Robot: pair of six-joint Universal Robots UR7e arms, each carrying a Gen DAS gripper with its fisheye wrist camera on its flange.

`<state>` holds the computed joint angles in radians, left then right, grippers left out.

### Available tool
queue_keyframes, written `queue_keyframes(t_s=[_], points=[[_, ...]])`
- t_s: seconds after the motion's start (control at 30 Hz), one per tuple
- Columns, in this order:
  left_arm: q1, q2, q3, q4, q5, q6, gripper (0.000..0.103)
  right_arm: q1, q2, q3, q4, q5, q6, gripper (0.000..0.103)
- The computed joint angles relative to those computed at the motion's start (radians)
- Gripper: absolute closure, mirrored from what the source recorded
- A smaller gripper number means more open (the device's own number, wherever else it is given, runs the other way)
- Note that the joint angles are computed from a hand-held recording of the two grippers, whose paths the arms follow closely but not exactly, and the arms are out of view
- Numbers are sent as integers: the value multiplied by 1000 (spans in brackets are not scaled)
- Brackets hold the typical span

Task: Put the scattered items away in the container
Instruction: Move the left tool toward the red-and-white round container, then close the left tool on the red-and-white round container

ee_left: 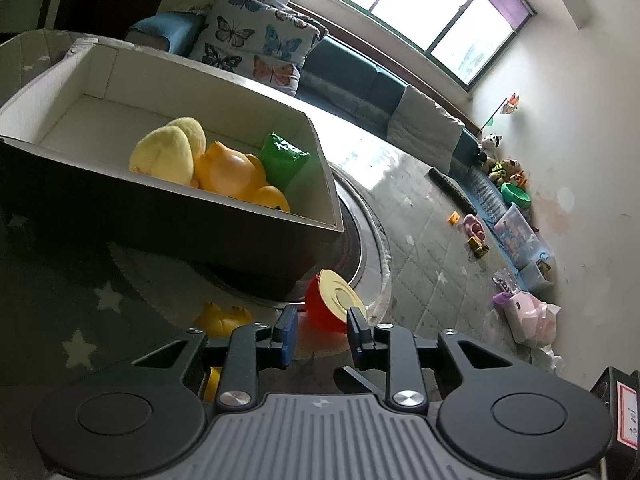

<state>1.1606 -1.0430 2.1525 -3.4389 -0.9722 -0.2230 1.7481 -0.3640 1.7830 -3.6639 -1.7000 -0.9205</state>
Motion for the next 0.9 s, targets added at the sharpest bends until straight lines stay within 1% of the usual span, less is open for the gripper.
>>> queue_keyframes(t_s=[0.2,0.3,0.5,0.67,0.7,0.73,0.8,0.9], points=[[22,22,-52,45,-19,-20,72,-3,17,-59,67,-6,29,38],[32,36,-80,69,-26,-24,72,-4,27,-88,94,-6,38,33],[54,62,-130,109,-47,-25,72,-5,50,-142,146,-5,34,34],[72,77,-163,141,-62,-42,72,-7,62,-178,196,-3,54,34],[74,80,-167,141,-64,-43,72,-8,63,-182,201,-1,56,36],[76,84,-171,138,-66,-40,72,-8,64,-185,206,1,59,41],[79,87,-175,137,-73,-34,72,-8,64,-188,214,3,63,44],[82,87,-176,136,-81,-18,75,-9,64,-184,206,5,61,46]])
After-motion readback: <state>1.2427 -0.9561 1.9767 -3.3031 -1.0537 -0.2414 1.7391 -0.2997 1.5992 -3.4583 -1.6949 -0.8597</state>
